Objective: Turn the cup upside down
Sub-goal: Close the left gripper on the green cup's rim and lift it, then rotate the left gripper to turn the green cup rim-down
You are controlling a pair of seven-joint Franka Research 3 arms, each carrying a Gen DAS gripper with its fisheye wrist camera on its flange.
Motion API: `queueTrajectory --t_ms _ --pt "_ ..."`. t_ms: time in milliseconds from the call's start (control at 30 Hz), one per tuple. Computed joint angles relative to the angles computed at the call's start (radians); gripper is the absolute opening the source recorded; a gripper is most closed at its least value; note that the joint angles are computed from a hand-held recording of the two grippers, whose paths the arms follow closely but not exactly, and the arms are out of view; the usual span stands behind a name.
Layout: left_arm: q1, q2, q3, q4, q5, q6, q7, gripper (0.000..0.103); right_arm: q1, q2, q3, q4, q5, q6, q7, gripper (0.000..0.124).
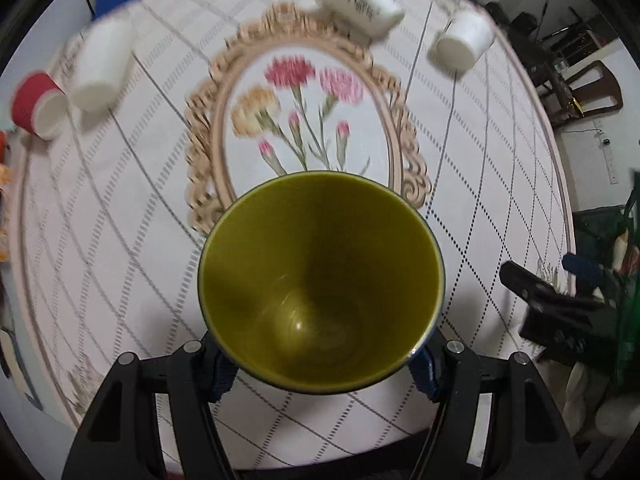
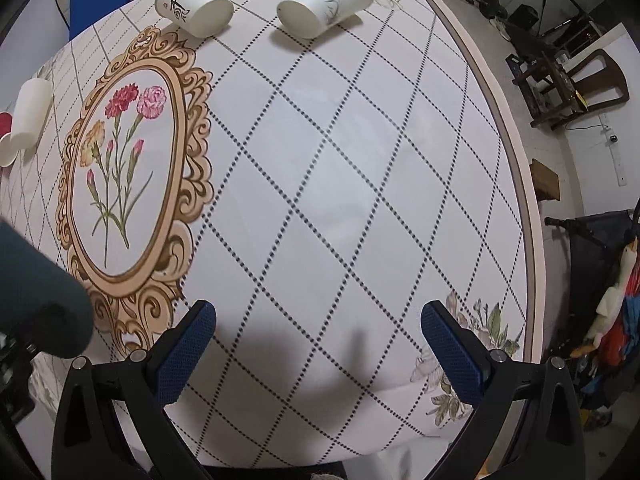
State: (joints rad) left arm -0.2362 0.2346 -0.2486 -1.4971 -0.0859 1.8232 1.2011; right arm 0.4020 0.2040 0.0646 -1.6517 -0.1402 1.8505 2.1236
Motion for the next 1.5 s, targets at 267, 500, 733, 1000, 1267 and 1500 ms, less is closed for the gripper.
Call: queueTrajectory --t_ms 267,500,733,1000,1267,1500 --pt "-0.032 0.239 -0.006 0.297 0.022 -0.187 -0.017 0.067 -0.017 -0.043 -0.003 -0.034 0.015 0.010 0.011 0.103" --pt "-0.062 0.335 -0.003 0.422 0.050 -0.255 -0.052 0.067 -0.037 -0.026 -0.008 -0.012 0.027 0.006 0.007 0.103" --pt "-0.070 0.388 -0.004 0.500 0.025 -0.287 -0.134 0.067 -0.047 -0.030 -0.014 -0.021 0.031 0.009 0.011 0.103" --pt "-0.033 0.347 -0.006 0.393 -0.013 -0.225 -0.177 0.067 -0.050 -0.020 -0.016 -0.010 0.024 0.011 0.014 0.103" --pt "-0.048 0.370 -0.002 0.446 0.016 -0.257 -0.205 0.067 -0.055 -0.025 -0.017 -0.014 0.029 0.022 0.011 0.103" --pt "-0.064 0.290 0.014 0.390 0.094 -0.211 -0.194 0.086 -0.069 -0.047 -0.012 -0.033 0.081 0.065 -0.024 0.103"
